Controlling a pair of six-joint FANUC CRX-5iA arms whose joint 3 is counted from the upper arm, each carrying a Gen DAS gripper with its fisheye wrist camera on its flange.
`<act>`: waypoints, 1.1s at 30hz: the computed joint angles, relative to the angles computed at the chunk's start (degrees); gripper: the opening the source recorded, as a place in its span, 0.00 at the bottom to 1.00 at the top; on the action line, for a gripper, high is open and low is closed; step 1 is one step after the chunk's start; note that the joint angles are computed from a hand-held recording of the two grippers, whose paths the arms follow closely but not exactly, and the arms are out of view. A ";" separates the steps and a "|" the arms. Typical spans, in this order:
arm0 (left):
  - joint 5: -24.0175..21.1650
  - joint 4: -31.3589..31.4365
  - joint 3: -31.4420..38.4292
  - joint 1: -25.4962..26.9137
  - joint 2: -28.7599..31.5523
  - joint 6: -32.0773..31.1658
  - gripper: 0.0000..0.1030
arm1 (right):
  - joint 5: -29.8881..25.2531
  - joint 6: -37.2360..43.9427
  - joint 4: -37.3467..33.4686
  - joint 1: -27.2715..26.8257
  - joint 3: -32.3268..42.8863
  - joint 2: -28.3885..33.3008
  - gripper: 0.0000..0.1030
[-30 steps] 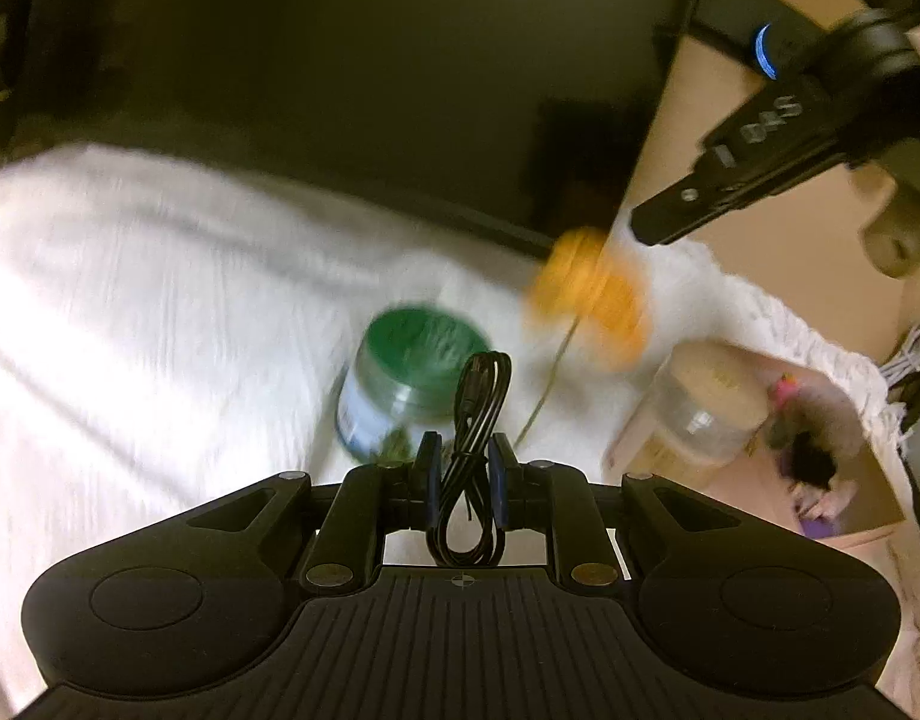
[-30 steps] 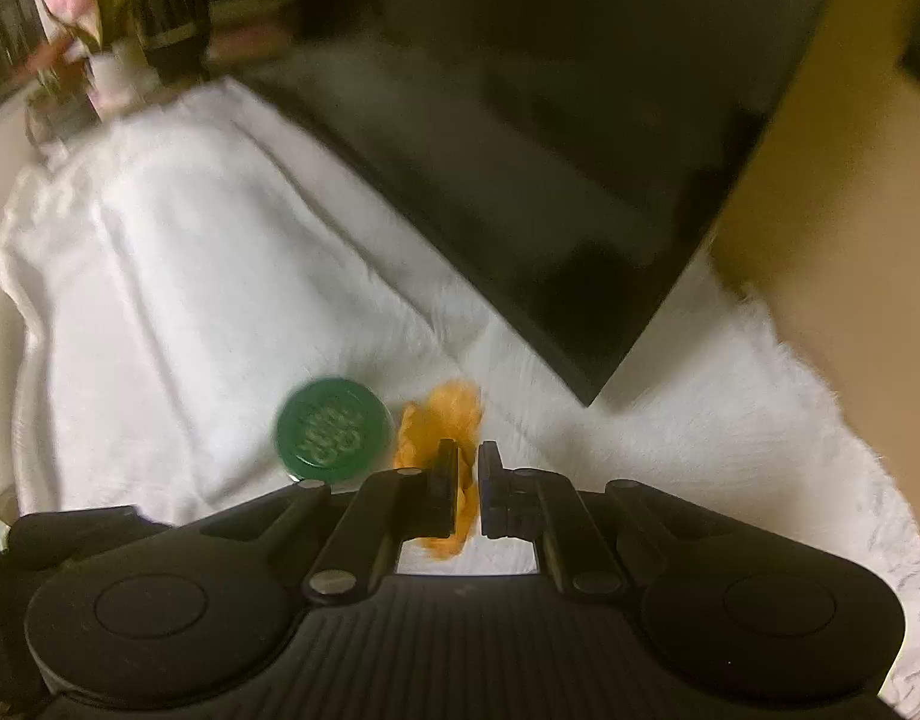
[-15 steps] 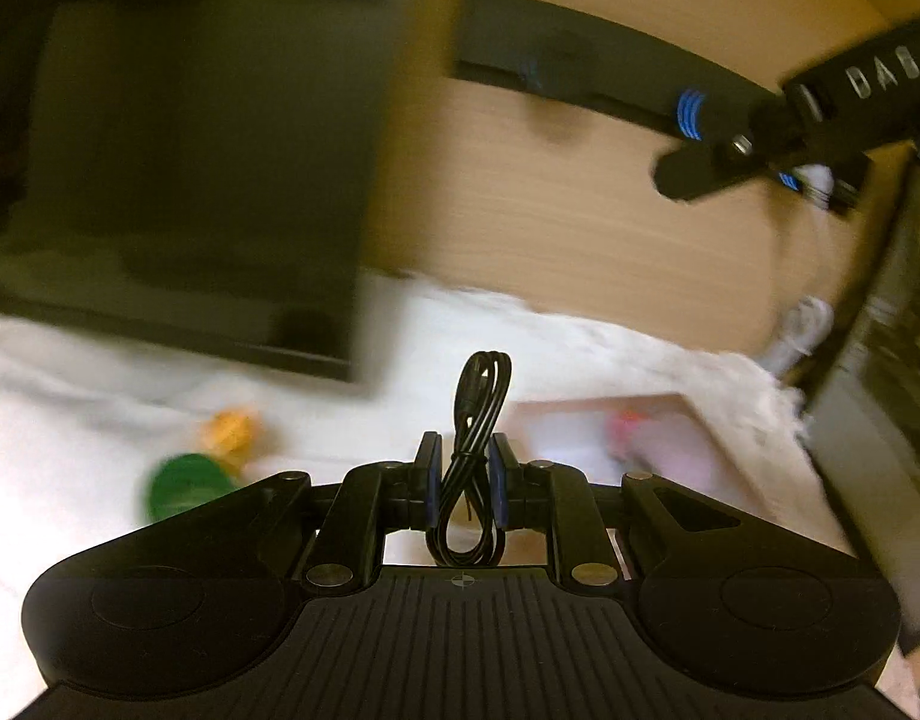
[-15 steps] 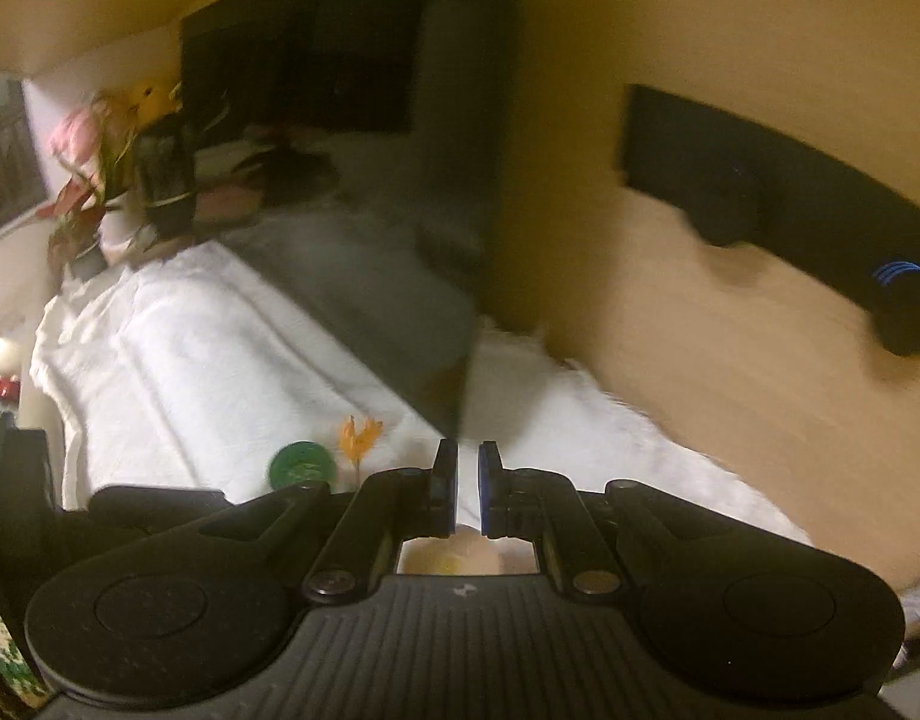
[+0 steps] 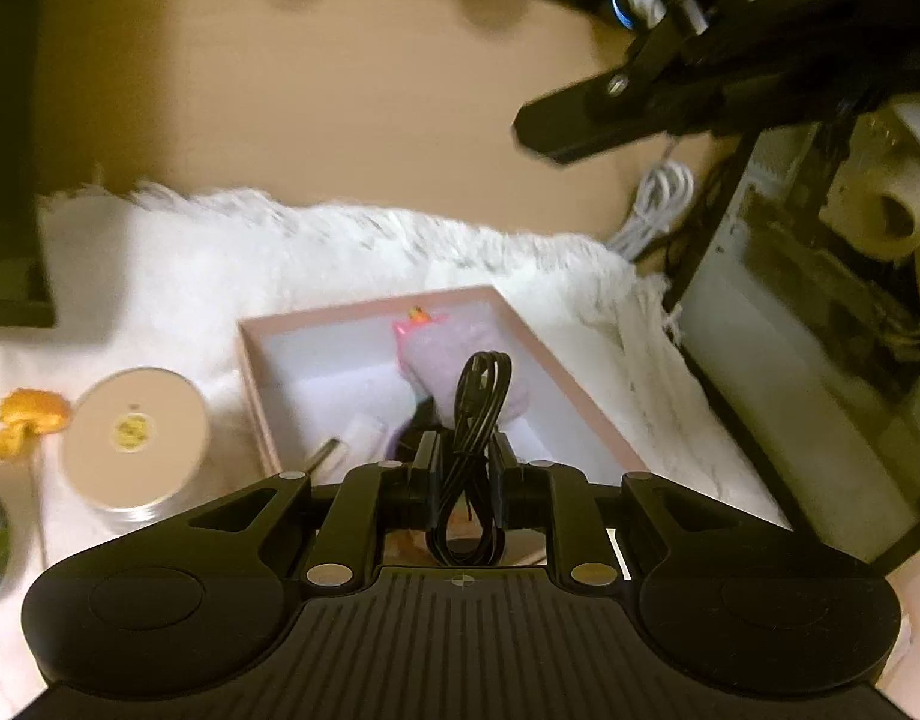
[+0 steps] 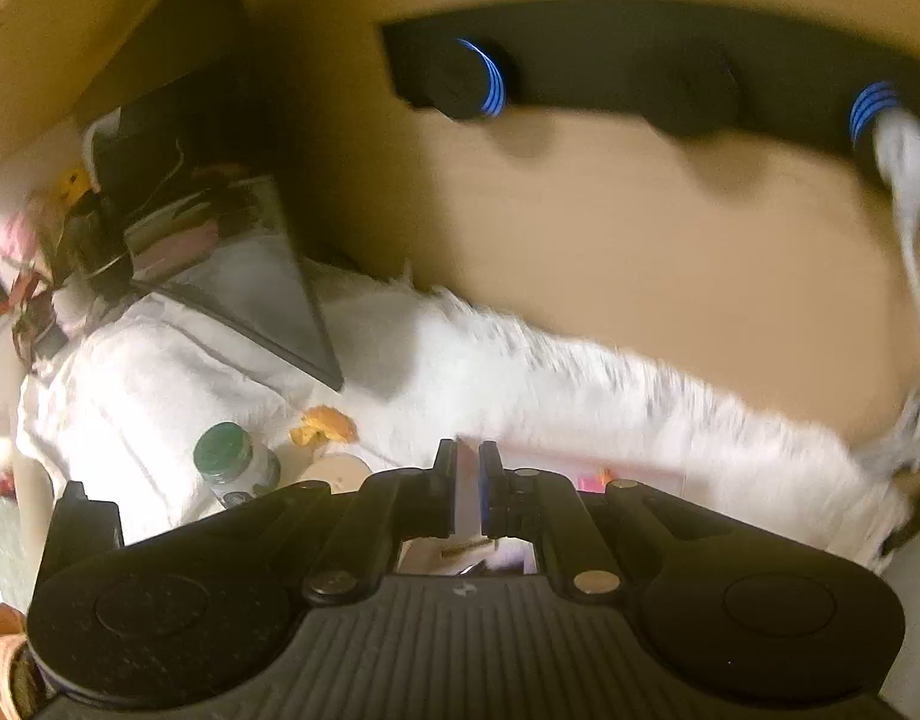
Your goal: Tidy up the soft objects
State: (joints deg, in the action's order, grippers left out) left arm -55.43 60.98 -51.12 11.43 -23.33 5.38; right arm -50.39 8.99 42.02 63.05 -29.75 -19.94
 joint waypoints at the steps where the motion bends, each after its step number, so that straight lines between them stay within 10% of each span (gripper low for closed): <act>1: 0.76 -0.12 -0.07 -0.54 0.37 -0.05 0.18 | 1.50 -0.30 -1.25 -1.13 -0.85 -0.16 0.07; 7: 2.89 2.48 -2.10 -0.95 0.55 -3.08 0.18 | 6.37 2.14 -8.18 -5.64 -0.39 3.46 0.08; 13: -6.99 2.06 -4.95 15.56 -3.13 -5.17 0.18 | 7.64 18.76 -20.10 -6.51 14.17 14.58 0.38; 17: -9.55 2.11 -5.09 25.06 -1.71 -4.62 0.18 | 4.13 25.20 -30.93 -7.98 31.23 28.54 0.40; 24: -13.26 1.70 -4.14 37.99 3.16 -7.78 0.18 | -5.52 14.69 -31.66 -8.06 50.49 47.57 0.40; 33: -11.86 0.55 -0.88 42.12 11.35 -7.84 0.18 | -16.47 10.56 -28.75 -8.70 65.94 62.27 0.41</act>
